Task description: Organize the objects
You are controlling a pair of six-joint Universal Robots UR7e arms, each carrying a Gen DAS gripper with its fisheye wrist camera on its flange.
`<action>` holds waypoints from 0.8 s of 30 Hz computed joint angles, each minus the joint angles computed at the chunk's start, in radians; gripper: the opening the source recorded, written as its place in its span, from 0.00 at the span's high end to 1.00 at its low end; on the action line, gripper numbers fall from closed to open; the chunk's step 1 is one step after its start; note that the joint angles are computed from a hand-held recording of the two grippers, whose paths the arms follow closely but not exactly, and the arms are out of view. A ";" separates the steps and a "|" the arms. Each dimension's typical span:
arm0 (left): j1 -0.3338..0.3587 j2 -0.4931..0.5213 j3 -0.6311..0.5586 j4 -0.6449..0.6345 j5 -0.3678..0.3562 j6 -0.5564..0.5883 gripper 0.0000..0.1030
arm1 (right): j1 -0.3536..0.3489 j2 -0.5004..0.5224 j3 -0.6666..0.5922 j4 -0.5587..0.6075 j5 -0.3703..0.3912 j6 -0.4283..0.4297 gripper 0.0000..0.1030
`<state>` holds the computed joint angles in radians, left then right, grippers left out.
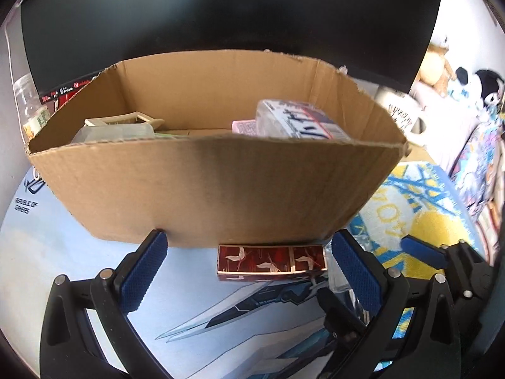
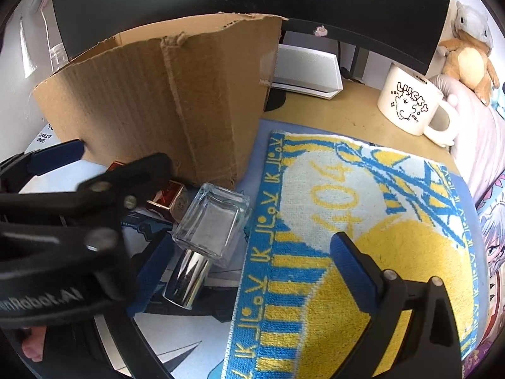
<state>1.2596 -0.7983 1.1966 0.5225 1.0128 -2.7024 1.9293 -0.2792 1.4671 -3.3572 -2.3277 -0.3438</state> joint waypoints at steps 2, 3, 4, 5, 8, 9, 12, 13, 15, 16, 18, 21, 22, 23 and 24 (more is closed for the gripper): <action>-0.004 0.005 0.006 -0.010 -0.021 0.018 0.00 | -0.001 -0.002 0.001 0.006 0.005 0.004 0.00; -0.005 0.011 0.004 -0.008 -0.032 0.022 0.00 | -0.002 -0.006 0.003 0.011 0.011 0.010 0.00; -0.007 0.017 0.002 -0.006 -0.041 0.023 0.00 | -0.003 -0.007 0.004 0.012 0.012 0.010 0.00; -0.007 0.020 0.001 -0.004 -0.046 0.025 0.00 | -0.004 -0.007 0.002 0.011 0.011 0.007 0.00; -0.006 0.020 0.004 -0.005 -0.043 0.012 0.00 | -0.004 -0.007 0.002 0.011 0.011 0.007 0.00; -0.003 0.025 -0.008 0.014 -0.039 -0.004 0.00 | -0.004 -0.007 0.002 0.011 0.011 0.007 0.00; 0.017 0.076 -0.103 0.165 -0.004 -0.127 0.00 | -0.003 -0.005 -0.001 0.013 0.007 0.007 0.00; 0.018 0.078 -0.105 0.169 -0.003 -0.135 0.00 | -0.002 -0.004 -0.003 0.013 0.004 0.006 0.00; 0.005 0.060 -0.059 0.102 -0.049 -0.078 0.00 | 0.000 0.000 -0.007 0.010 -0.001 -0.001 0.00; -0.001 0.064 -0.054 0.096 -0.073 -0.056 0.00 | 0.000 0.000 -0.008 0.010 -0.001 -0.003 0.00; -0.005 0.051 -0.025 0.062 -0.070 -0.030 0.00 | -0.001 0.000 -0.011 0.017 0.003 -0.005 0.00; -0.007 0.047 -0.018 0.062 -0.070 -0.032 0.00 | -0.002 -0.006 -0.006 0.026 0.024 -0.004 0.09; -0.005 0.047 -0.019 0.069 -0.066 -0.046 0.00 | -0.001 -0.005 -0.008 0.024 0.022 -0.009 0.10; -0.001 0.050 -0.027 0.086 -0.058 -0.069 0.01 | -0.001 -0.005 -0.007 0.022 0.024 -0.012 0.12; 0.005 0.054 -0.040 0.111 -0.042 -0.102 0.03 | 0.000 -0.007 -0.006 0.025 0.026 -0.010 0.13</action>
